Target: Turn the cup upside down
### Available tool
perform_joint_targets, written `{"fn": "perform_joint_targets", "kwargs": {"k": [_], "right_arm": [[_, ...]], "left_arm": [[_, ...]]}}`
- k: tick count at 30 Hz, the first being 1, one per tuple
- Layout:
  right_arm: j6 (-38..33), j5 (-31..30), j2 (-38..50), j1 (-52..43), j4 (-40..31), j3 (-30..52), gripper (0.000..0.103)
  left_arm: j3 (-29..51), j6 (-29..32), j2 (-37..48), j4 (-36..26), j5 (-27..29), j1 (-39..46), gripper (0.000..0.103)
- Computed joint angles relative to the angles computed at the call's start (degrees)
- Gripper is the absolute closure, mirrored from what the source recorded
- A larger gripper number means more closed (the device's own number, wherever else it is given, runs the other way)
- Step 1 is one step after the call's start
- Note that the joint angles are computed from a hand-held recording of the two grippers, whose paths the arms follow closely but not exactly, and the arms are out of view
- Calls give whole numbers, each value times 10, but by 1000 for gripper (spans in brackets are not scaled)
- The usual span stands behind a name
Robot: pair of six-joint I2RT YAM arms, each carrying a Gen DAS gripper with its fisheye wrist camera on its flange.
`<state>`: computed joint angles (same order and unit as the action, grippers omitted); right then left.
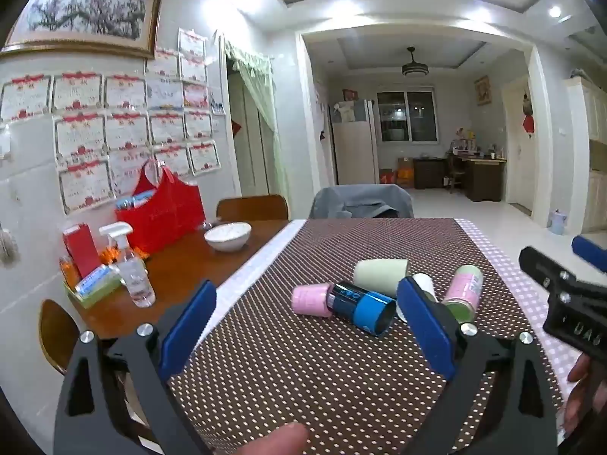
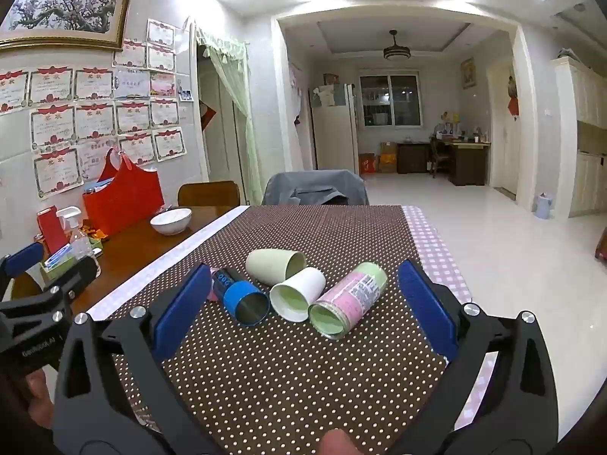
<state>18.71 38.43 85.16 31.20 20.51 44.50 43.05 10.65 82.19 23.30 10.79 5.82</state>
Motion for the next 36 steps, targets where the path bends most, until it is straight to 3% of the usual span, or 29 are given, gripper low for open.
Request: {"fn": "perform_joint_targets", "kwargs": {"k": [5,7,19,36], "right_arm": [[0,-45,-16,-21,-16,6,6],[-10,-34,6,-14,-5,22,6],[-35,-18,19,-4,4,37,6],[-49,-23,20,-2,-7,56,6]], "left_arm": [[0,-1,-5,11,-10,-3,9],[3,-2,-2,12,-10,0,4],[16,-18,4,8,28,23,4],[32,-33,18,-8,36,31,4]]}}
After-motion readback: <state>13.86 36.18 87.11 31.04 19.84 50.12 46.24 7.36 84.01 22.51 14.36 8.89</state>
